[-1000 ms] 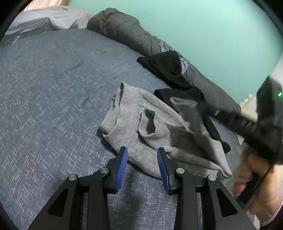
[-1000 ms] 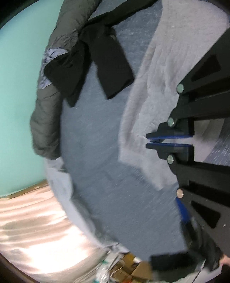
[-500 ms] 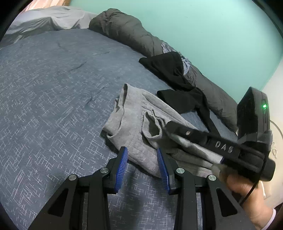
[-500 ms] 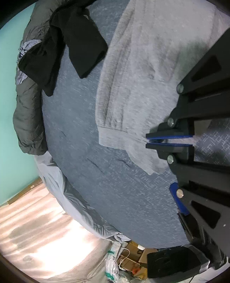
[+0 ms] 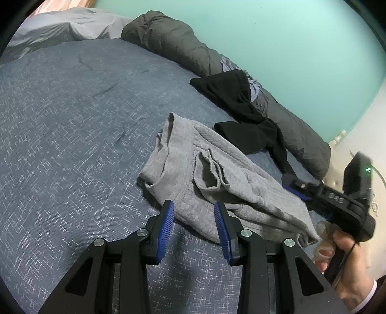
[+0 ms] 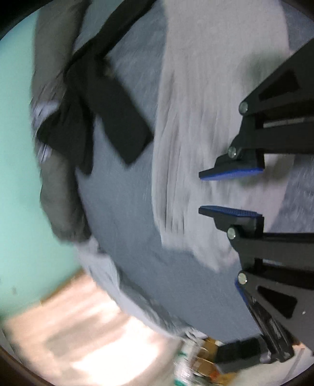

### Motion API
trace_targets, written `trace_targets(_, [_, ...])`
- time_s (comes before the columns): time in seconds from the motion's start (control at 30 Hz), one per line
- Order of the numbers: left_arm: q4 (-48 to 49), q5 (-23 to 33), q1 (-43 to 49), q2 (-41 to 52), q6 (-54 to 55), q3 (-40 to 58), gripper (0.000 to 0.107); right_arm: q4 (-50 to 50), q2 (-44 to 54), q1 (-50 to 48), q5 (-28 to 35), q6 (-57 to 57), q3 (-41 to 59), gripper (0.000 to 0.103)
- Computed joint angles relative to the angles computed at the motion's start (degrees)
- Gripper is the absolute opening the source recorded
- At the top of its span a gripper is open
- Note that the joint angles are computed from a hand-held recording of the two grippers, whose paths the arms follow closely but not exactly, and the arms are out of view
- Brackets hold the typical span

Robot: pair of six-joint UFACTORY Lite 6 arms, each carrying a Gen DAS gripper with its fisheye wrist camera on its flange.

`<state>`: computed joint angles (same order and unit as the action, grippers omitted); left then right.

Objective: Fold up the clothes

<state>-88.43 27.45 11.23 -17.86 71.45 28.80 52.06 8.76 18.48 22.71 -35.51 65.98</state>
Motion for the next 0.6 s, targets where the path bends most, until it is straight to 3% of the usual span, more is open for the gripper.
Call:
trace_targets(0.23, [-1.7, -0.9, -1.4, 0.8, 1.6, 0.1, 0.043, 2.9, 8.3, 4.6, -2.6, -0.8, 1.7, 0.021])
trace_targets(0.4, [-2.3, -0.9, -1.3, 1.5, 2.3, 0.2, 0.043, 11.0, 13.6, 8.0, -7.0, -6.6, 2.8, 0.021])
trace_targets(0.6, [-2.9, -0.5, -1.1, 2.2, 3.0, 0.1, 0.043, 15.3, 5.7, 5.3, -8.2, -13.8, -3.1, 0.021])
